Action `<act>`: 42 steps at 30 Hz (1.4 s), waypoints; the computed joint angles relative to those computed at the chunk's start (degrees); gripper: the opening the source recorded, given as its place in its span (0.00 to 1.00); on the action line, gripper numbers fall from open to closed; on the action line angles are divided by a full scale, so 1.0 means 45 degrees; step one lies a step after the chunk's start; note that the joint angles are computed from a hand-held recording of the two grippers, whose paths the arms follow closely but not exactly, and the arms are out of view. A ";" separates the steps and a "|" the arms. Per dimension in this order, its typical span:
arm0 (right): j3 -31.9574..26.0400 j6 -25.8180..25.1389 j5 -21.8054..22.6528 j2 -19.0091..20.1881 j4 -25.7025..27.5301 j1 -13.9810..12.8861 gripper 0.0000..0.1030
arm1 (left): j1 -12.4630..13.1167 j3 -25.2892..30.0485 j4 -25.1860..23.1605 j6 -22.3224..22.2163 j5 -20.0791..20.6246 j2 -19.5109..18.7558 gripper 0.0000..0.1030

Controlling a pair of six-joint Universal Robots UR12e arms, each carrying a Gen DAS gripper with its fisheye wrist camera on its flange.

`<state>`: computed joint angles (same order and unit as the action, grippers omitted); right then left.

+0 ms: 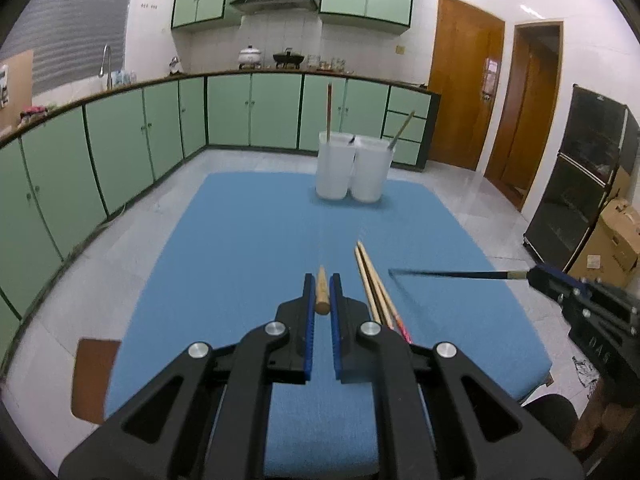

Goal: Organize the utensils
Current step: 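Carry both chopsticks up to the white holder with both tools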

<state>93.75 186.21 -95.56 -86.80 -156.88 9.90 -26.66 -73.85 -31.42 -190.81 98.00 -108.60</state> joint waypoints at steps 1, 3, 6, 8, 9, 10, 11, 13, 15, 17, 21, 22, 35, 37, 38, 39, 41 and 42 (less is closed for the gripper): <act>-0.0164 -0.0124 0.0055 0.0031 0.0087 -0.0009 0.06 | -0.0002 0.0096 -0.0022 0.0061 0.0026 -0.0005 0.06; -0.0623 -0.0267 0.0440 0.0142 0.0580 -0.0133 0.06 | -0.0007 0.0418 -0.0197 0.0183 0.0019 -0.0060 0.06; -0.1292 -0.0483 0.0867 0.0356 0.1385 -0.0301 0.06 | 0.0015 0.0885 -0.0413 0.0364 -0.0102 -0.0164 0.06; -0.1772 -0.0661 0.1140 0.0530 0.1986 -0.0408 0.06 | 0.0025 0.1164 -0.0498 0.0525 -0.0157 -0.0248 0.06; -0.2119 -0.0770 0.1287 0.0671 0.2385 -0.0471 0.06 | 0.0022 0.1343 -0.0527 0.0651 -0.0190 -0.0309 0.06; -0.2361 -0.0893 0.1390 0.0781 0.2697 -0.0503 0.06 | 0.0030 0.1439 -0.0537 0.0729 -0.0229 -0.0348 0.06; -0.2557 -0.0981 0.1462 0.0866 0.2958 -0.0524 0.06 | 0.0038 0.1584 -0.0600 0.0794 -0.0297 -0.0405 0.06; -0.3107 -0.1266 0.1654 0.1121 0.3607 -0.0574 0.06 | 0.0066 0.1810 -0.0714 0.0894 -0.0420 -0.0499 0.06; -0.3506 -0.1446 0.1807 0.1319 0.4004 -0.0603 0.06 | 0.0091 0.2038 -0.0827 0.0973 -0.0531 -0.0608 0.06; -0.3889 -0.1621 0.1953 0.1484 0.4364 -0.0655 0.06 | 0.0132 0.2278 -0.0957 0.1095 -0.0637 -0.0727 0.06; -0.4636 -0.1845 0.2253 0.1797 0.5049 -0.0789 0.06 | 0.0205 0.2891 -0.1337 0.1192 -0.0857 -0.1044 0.06; -0.4852 -0.1905 0.2316 0.1886 0.5237 -0.0821 0.06 | 0.0221 0.3017 -0.1431 0.1176 -0.0909 -0.1101 0.06; -0.8096 -0.2091 0.2655 0.3202 0.6958 -0.1193 0.06 | 0.0438 0.7840 -0.3820 0.1728 -0.1655 -0.3416 0.06; -0.8750 -0.2002 0.2615 0.3499 0.7109 -0.1247 0.06 | 0.0445 0.8908 -0.4227 0.1780 -0.1763 -0.3937 0.06; -0.8978 -0.1932 0.2630 0.3606 0.7181 -0.1259 0.06 | 0.0432 0.9442 -0.4405 0.1854 -0.1736 -0.4204 0.06; -0.9318 -0.1872 0.2628 0.3773 0.7294 -0.1279 0.06 | 0.0413 1.0149 -0.4606 0.1941 -0.1708 -0.4562 0.06; -0.9997 -0.1883 0.2463 0.4117 0.7519 -0.1270 0.06 | 0.0389 1.1247 -0.4931 0.1952 -0.1702 -0.5126 0.06; -1.0287 -0.1896 0.2402 0.4268 0.7627 -0.1260 0.06 | 0.0380 1.2144 -0.5234 0.1971 -0.1707 -0.5586 0.06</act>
